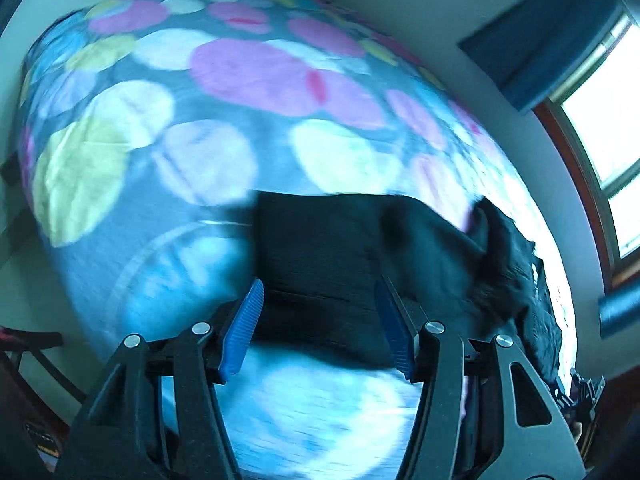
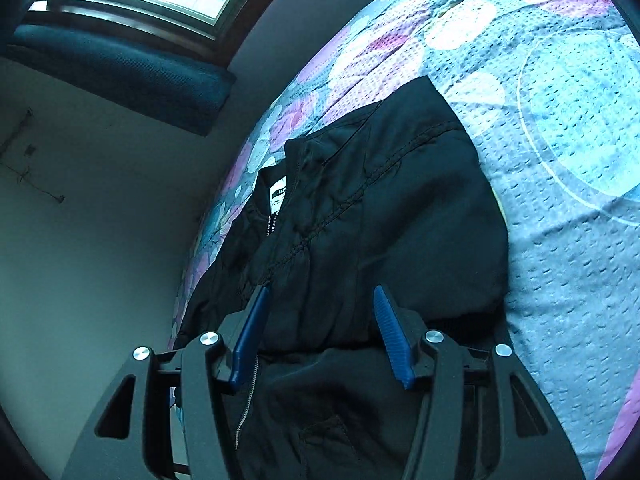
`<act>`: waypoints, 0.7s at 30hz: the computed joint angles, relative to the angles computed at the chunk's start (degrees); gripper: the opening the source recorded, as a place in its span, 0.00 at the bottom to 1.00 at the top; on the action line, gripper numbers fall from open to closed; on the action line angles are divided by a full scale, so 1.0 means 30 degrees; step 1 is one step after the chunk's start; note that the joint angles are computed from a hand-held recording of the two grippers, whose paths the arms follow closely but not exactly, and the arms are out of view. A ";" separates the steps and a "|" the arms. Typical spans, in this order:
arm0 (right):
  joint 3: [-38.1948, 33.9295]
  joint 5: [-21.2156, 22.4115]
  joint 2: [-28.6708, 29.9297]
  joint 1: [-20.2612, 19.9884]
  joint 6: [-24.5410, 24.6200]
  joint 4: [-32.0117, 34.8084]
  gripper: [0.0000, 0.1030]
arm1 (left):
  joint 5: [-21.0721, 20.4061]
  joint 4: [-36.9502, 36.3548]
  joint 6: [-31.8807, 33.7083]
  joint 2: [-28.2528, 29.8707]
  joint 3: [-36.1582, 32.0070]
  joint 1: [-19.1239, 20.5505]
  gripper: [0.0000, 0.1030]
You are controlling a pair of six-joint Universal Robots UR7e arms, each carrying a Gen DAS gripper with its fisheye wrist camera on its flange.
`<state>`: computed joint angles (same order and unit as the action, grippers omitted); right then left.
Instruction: Fold small clothes
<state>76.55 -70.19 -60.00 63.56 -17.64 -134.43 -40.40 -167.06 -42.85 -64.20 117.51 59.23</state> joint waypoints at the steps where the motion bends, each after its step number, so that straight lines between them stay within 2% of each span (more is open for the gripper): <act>1: 0.0138 0.0020 -0.0102 -0.0018 -0.0119 0.0061 0.53 | -0.0259 -0.0082 0.0028 -0.0222 0.0125 0.0338 0.55; 3: 0.0318 -0.0113 -0.0188 0.0033 -0.0152 -0.0026 0.53 | -0.0629 -0.0462 0.0045 -0.0488 0.0336 0.0804 0.55; 9: 0.0778 -0.0227 -0.0280 0.0096 -0.0065 -0.0389 0.56 | -0.3257 -0.4010 0.2173 -0.0101 0.0496 0.1791 0.55; 11: 0.0852 -0.0258 -0.0251 0.0116 -0.0004 -0.0471 0.56 | -0.4760 -0.4418 0.2492 0.0209 0.0119 0.2221 0.54; 12: 0.0858 -0.0247 -0.0240 0.0105 -0.0015 -0.0441 0.56 | -0.4592 -0.4553 0.2406 0.0407 -0.0025 0.2190 0.53; 13: 0.0891 -0.0261 -0.0238 0.0104 0.0005 -0.0482 0.56 | -0.4657 -0.4658 0.2655 0.0609 -0.0228 0.2178 0.51; 15: 0.1003 -0.0312 -0.0281 0.0084 0.0063 -0.0592 0.56 | -0.4984 -0.4129 0.2432 0.0840 -0.0593 0.2263 0.30; 16: 0.1009 -0.0283 -0.0279 0.0049 0.0140 -0.0599 0.56 | -0.4913 -0.3992 0.2291 0.0932 -0.0642 0.2203 0.28; 17: 0.1032 -0.0225 -0.0275 0.0006 0.0227 -0.0634 0.56 | -0.4260 -0.3714 0.2206 0.1090 -0.0761 0.2000 0.25; 21: 0.1085 -0.0014 -0.0250 -0.0208 0.0773 -0.0853 0.56 | -0.0736 -0.1706 0.1822 0.1420 -0.1408 0.0732 0.16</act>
<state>79.80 -70.23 -60.75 62.94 -15.32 -136.99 -42.61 -172.18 -37.39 -59.94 113.29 61.42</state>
